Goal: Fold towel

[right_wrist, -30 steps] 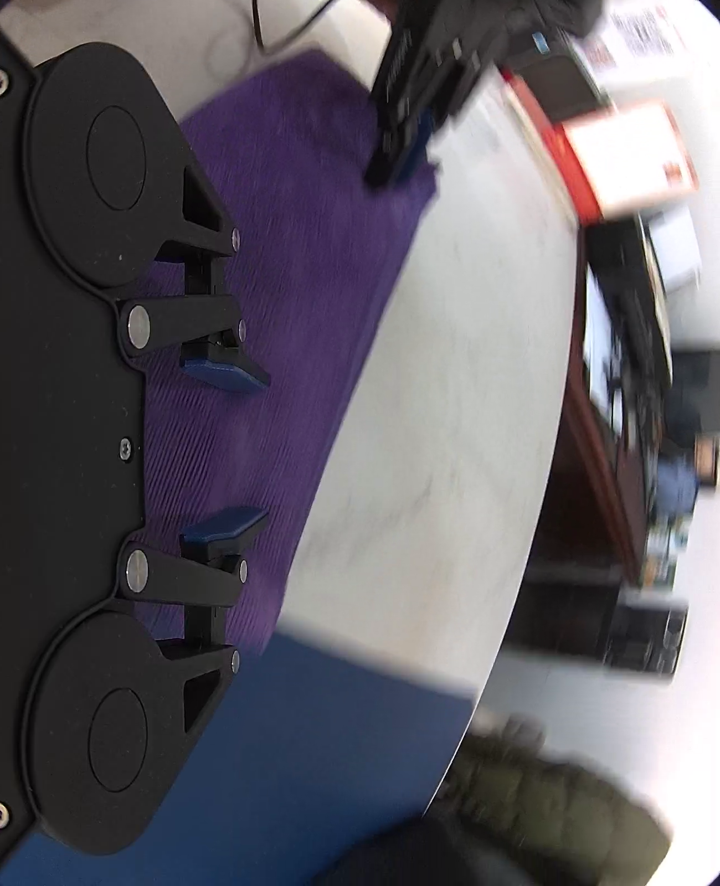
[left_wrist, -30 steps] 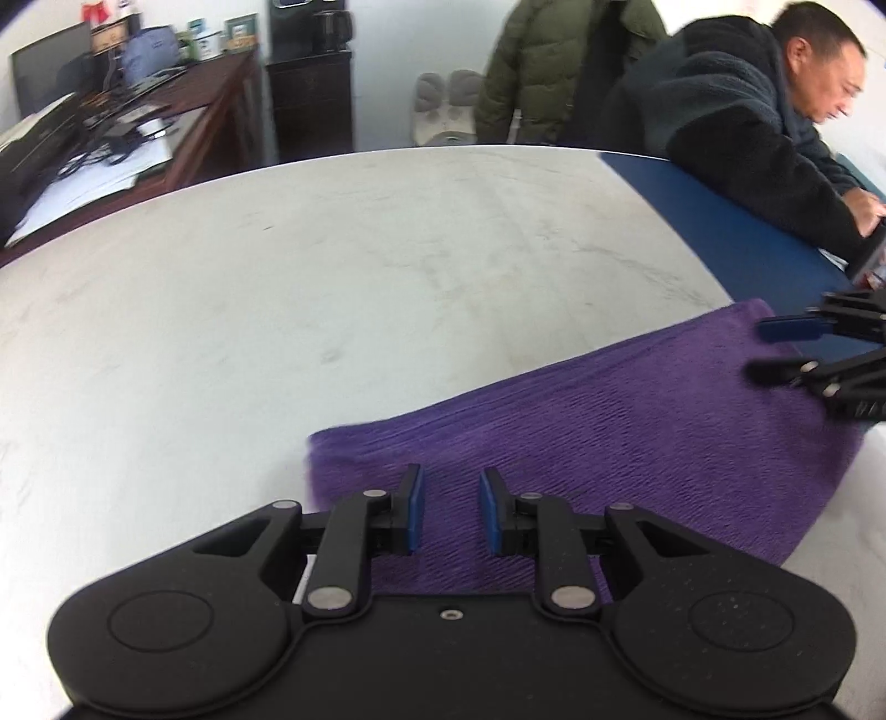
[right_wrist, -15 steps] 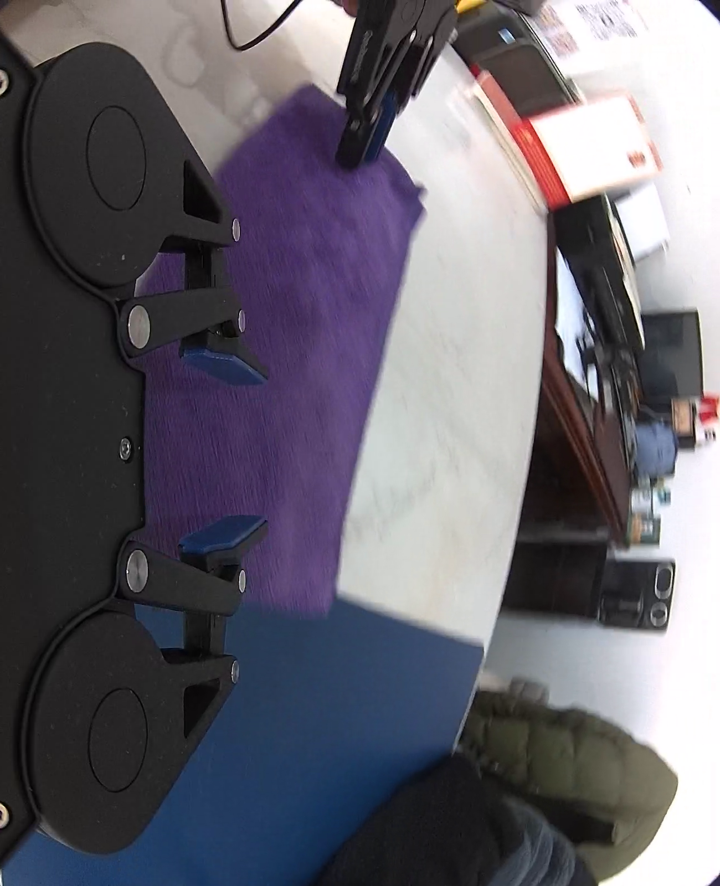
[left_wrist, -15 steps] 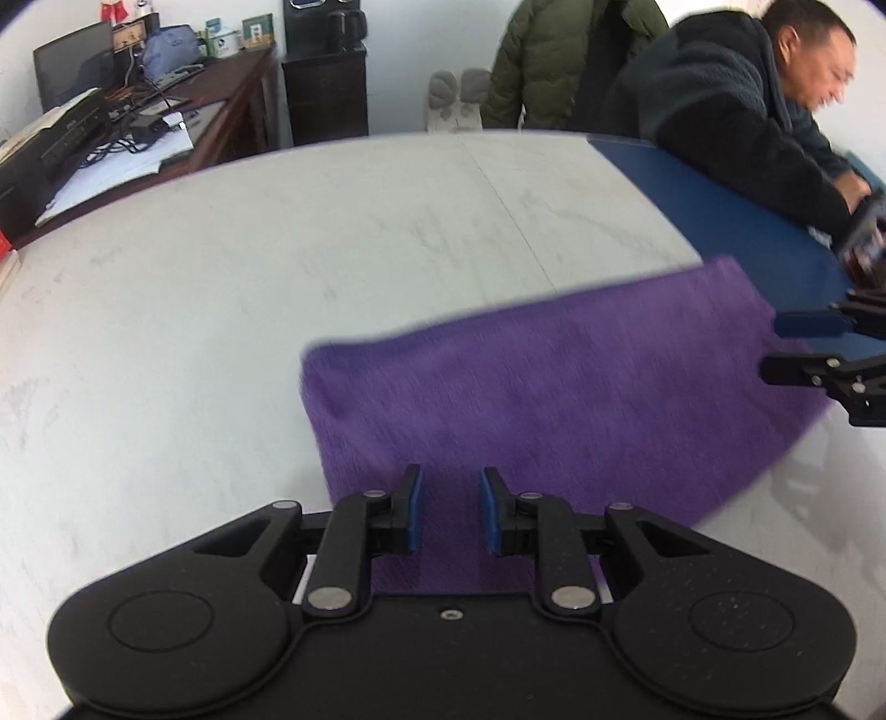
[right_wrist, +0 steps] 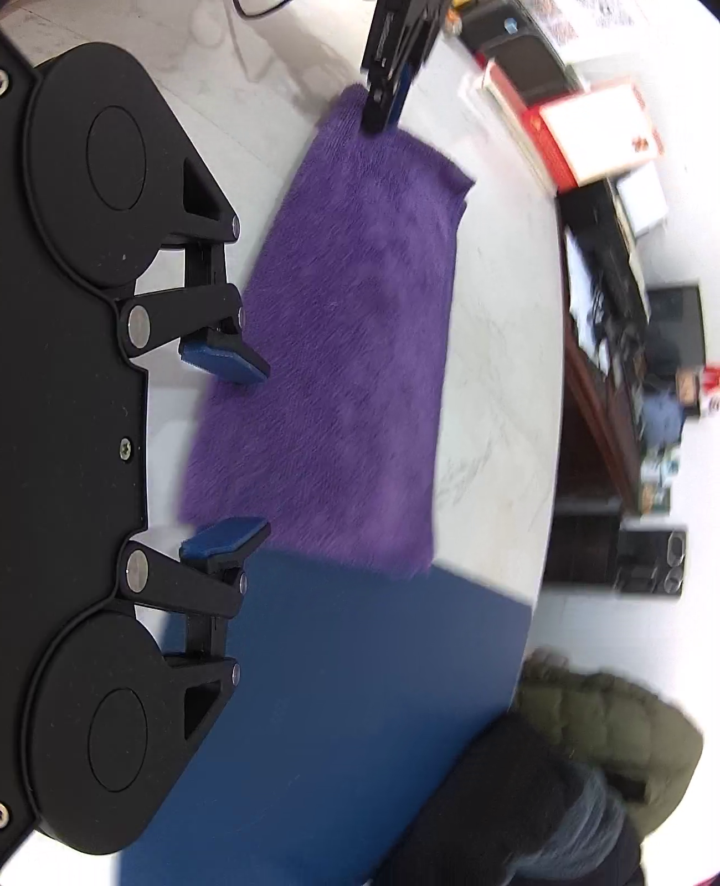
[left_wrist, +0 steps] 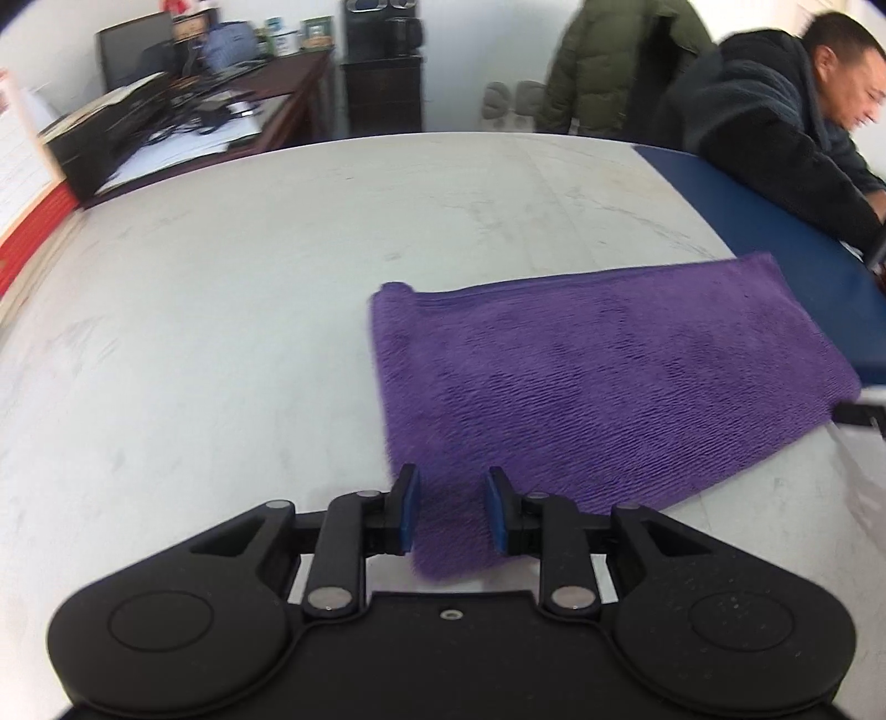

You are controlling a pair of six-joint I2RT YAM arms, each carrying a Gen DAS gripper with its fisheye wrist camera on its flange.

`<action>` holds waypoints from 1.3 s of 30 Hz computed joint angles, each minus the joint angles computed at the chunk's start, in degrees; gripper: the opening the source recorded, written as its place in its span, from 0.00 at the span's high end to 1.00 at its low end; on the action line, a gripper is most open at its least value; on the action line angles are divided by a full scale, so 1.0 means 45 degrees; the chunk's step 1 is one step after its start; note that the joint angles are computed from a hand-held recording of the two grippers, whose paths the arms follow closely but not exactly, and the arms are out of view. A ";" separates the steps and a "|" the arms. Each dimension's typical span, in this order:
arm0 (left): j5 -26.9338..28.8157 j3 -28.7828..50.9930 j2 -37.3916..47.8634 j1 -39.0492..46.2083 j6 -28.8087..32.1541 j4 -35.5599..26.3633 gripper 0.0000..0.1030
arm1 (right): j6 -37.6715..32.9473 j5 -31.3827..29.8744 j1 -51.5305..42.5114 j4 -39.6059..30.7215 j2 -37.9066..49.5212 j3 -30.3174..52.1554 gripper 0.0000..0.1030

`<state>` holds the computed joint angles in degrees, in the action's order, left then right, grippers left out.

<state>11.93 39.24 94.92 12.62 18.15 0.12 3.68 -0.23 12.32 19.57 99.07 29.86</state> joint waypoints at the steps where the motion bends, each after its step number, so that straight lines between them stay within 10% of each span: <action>1: -0.0059 -0.0145 -0.0343 0.0050 -0.0122 -0.0007 0.77 | 0.0204 0.0111 0.0007 0.0029 -0.0255 -0.0295 0.42; 7: -0.0648 -0.0580 -0.3295 -0.0396 -0.0955 -0.0830 0.56 | 0.1168 0.0684 0.0776 -0.0833 -0.3594 -0.1375 0.38; 14: -0.1530 -0.0501 -0.6276 -0.0911 -0.1364 -0.2476 0.18 | 0.3026 0.2342 0.2816 -0.1308 -0.6707 -0.1617 0.00; 39: -0.3674 0.0382 -0.7913 -0.2773 -0.3790 -0.8003 0.02 | 0.7355 0.5324 0.5877 -0.6581 -0.7172 0.0958 0.00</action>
